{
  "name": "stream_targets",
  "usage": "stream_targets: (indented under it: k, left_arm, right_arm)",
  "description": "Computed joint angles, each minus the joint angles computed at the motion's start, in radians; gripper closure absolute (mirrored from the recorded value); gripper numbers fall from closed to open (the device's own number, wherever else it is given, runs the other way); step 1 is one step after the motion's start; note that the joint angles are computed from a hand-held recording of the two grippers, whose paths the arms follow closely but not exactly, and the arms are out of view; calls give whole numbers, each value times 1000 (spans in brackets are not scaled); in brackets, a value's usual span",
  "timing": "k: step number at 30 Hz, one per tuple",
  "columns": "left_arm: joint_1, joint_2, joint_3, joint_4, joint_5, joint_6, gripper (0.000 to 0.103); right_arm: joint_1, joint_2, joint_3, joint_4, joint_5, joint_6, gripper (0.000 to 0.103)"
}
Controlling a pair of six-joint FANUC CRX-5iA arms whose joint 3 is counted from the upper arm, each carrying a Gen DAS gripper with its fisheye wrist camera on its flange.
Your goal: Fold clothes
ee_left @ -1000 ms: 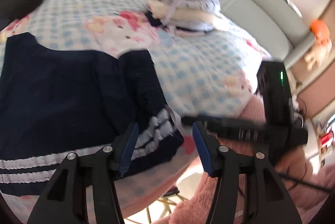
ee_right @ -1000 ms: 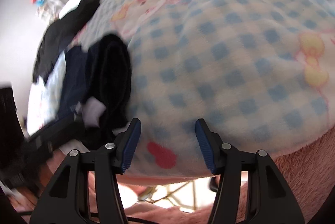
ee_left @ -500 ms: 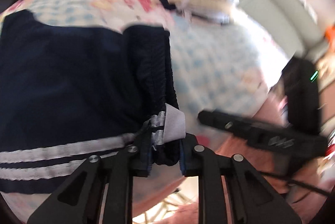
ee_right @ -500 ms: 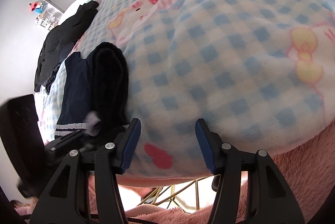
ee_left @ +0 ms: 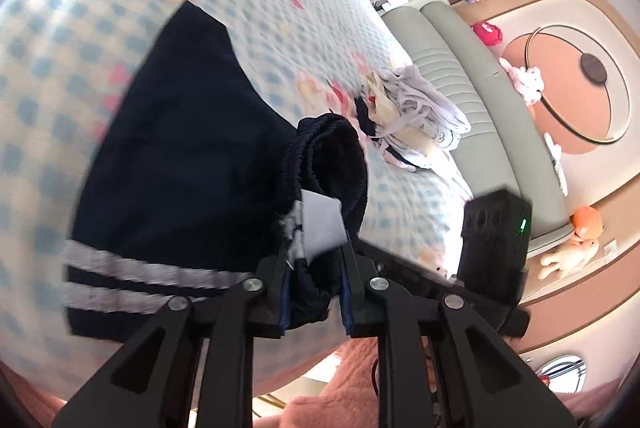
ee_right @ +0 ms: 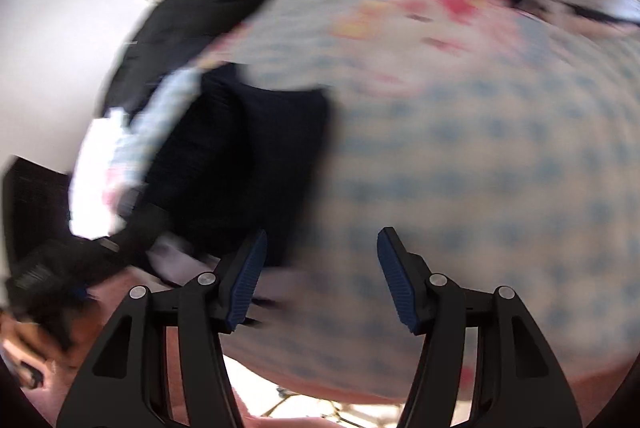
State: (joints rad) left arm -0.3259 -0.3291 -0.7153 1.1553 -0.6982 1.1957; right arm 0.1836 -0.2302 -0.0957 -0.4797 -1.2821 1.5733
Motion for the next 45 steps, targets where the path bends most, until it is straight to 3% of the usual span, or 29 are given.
stream_targets:
  k: [1, 2, 7, 10, 13, 14, 16, 17, 19, 23, 25, 27, 28, 29, 30, 32, 34, 35, 38, 39, 42, 45]
  left_arm:
    - [-6, -1, -13, 38, 5, -39, 41]
    - [-2, 2, -4, 24, 10, -26, 38]
    - [2, 29, 0, 28, 13, -34, 38]
    - [-21, 45, 5, 31, 14, -82, 36]
    - [-28, 75, 43, -48, 10, -36, 35]
    - [-35, 83, 60, -90, 21, -9, 38]
    - [-46, 97, 130, -295, 52, 136, 67]
    - [-35, 114, 173, -375, 18, 212, 85]
    - [-16, 127, 221, -436, -23, 293, 86]
    - [4, 47, 195, -402, 65, 298, 87]
    - [34, 31, 216, -503, 48, 385, 87]
    - [68, 51, 226, -543, -14, 442, 83]
    - [88, 84, 237, -528, -83, 440, 77]
    - [106, 123, 250, -511, -154, 432, 59]
    - [109, 127, 262, -533, -172, 444, 57]
    - [105, 113, 278, -595, -173, 476, 55]
    - [97, 52, 270, -674, -123, 551, 46]
    - [101, 31, 247, -662, -98, 558, 41]
    - [111, 7, 171, -572, -53, 499, 39]
    - [103, 31, 190, -614, -68, 514, 39]
    - [36, 125, 336, -875, -156, 691, 43]
    - [30, 117, 359, -952, -153, 802, 44]
  right_arm:
    - [15, 11, 7, -13, 6, 11, 44]
    - [19, 22, 11, -28, 6, 16, 44]
    - [-32, 28, 0, -114, 0, 19, 44]
    - [-72, -13, -20, -105, 17, 2, 44]
    - [-71, -36, -35, -45, 39, -53, 43]
    - [-64, -32, -38, -21, 43, -68, 43]
    - [-72, -21, -38, -18, 27, -67, 43]
    - [-72, -19, -40, -19, 21, -66, 43]
    - [-52, -20, -45, -11, 23, -69, 43]
    - [-12, -33, -56, -8, 24, -69, 43]
    - [14, -37, -64, -6, 29, -78, 43]
    - [52, -42, -76, 15, 40, -93, 43]
    - [77, -44, -83, 40, 50, -105, 43]
    - [95, -46, -88, 60, 56, -113, 43]
    - [107, -47, -92, 74, 59, -118, 43]
    - [102, -45, -89, 72, 53, -116, 43]
    - [91, -39, -79, 64, 41, -117, 43]
    - [85, -40, -76, 59, 40, -115, 43]
    - [71, -45, -68, 22, 41, -91, 43]
    - [71, -45, -65, 4, 42, -78, 43]
    - [127, -58, -81, 40, 58, -116, 43]
    - [199, -71, -112, 118, 64, -142, 44]
